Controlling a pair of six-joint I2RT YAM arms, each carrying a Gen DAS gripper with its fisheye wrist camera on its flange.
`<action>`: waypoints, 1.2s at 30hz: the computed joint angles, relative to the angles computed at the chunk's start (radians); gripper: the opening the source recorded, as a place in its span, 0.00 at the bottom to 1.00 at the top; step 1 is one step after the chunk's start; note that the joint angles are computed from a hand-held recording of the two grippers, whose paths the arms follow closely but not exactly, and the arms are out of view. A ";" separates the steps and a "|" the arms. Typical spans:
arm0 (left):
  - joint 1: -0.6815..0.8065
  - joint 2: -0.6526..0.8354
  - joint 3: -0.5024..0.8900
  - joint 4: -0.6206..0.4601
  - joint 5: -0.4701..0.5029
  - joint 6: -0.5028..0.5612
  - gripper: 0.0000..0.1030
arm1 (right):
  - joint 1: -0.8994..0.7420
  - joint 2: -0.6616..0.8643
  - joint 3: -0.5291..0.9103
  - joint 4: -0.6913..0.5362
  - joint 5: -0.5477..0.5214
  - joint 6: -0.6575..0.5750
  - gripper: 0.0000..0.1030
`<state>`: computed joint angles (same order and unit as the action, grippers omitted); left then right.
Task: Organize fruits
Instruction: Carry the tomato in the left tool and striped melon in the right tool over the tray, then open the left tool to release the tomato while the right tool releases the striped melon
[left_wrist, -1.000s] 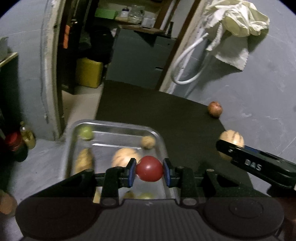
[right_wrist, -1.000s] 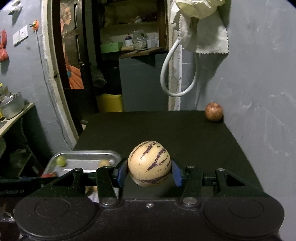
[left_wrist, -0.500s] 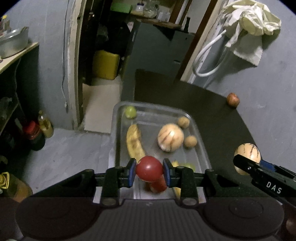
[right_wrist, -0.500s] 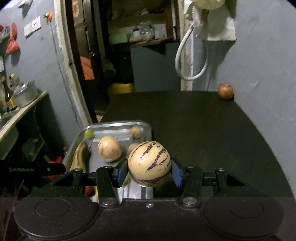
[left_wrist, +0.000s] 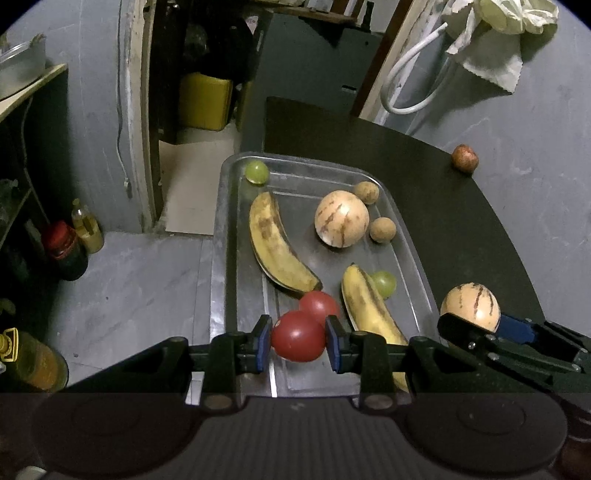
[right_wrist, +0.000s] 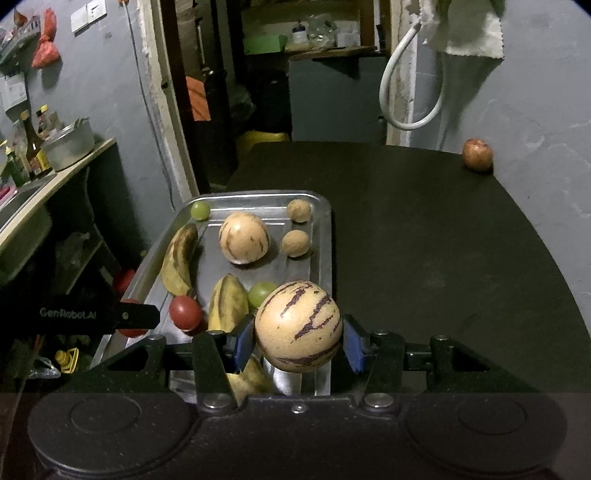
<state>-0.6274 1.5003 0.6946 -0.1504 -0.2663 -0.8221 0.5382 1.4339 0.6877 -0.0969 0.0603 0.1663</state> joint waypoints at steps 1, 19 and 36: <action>-0.001 0.004 0.003 -0.002 0.000 -0.001 0.32 | -0.003 0.004 0.003 -0.001 -0.005 -0.004 0.50; 0.025 0.058 0.026 -0.010 0.010 -0.031 0.32 | -0.028 0.079 0.042 0.006 -0.075 -0.055 0.50; 0.046 0.091 0.041 -0.004 0.023 -0.033 0.33 | -0.043 0.114 0.062 0.000 -0.131 -0.088 0.50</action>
<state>-0.5814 1.5916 0.7353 -0.1540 -0.2433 -0.8551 0.4950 1.5474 0.7501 -0.0970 -0.0708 0.0781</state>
